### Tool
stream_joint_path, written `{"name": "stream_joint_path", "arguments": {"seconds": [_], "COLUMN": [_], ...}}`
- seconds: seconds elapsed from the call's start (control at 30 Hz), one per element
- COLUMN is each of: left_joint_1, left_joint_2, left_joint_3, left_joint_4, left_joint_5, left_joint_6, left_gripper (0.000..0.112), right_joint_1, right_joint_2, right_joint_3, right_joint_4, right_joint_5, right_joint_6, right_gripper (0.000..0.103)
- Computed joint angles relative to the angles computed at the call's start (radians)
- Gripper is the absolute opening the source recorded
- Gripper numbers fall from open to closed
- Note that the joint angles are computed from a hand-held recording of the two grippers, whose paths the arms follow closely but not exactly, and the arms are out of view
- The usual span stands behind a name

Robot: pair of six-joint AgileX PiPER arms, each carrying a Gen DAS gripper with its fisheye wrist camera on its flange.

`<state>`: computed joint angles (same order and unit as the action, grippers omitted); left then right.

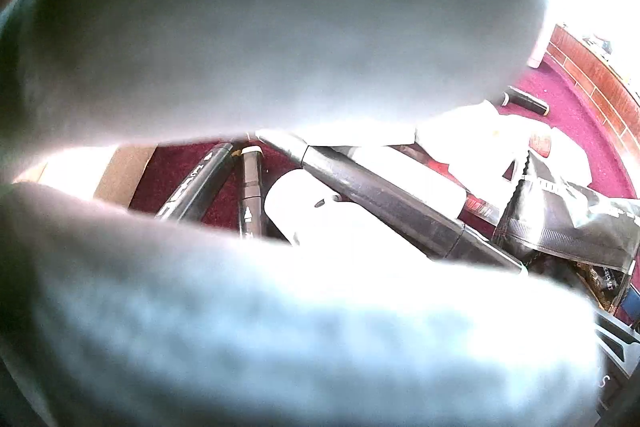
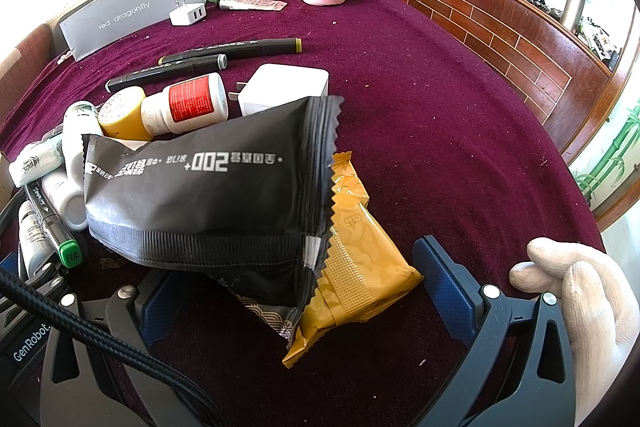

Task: Organize objects
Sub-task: 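Move the left tool over the black markers beside the cardboard tray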

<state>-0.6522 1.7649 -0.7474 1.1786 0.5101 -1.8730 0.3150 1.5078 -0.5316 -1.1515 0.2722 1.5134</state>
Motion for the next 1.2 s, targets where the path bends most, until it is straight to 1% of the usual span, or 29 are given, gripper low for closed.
{"name": "stream_joint_path", "arguments": {"seconds": [0.27,1.2], "left_joint_1": [0.010,0.024], "left_joint_2": [0.004,0.004], "left_joint_3": [0.004,0.000], "left_joint_4": [0.020,0.016], "left_joint_5": [-0.008,-0.015], "left_joint_6": [-0.013,0.002], "left_gripper": [0.102,0.102], "right_joint_1": [-0.001,-0.005], "right_joint_2": [0.002,0.011], "right_joint_3": [-0.002,-0.010], "right_joint_4": [-0.002,-0.002], "right_joint_5": [-0.001,-0.004], "right_joint_6": [0.001,-0.003], "right_gripper": [0.103,0.103]}}
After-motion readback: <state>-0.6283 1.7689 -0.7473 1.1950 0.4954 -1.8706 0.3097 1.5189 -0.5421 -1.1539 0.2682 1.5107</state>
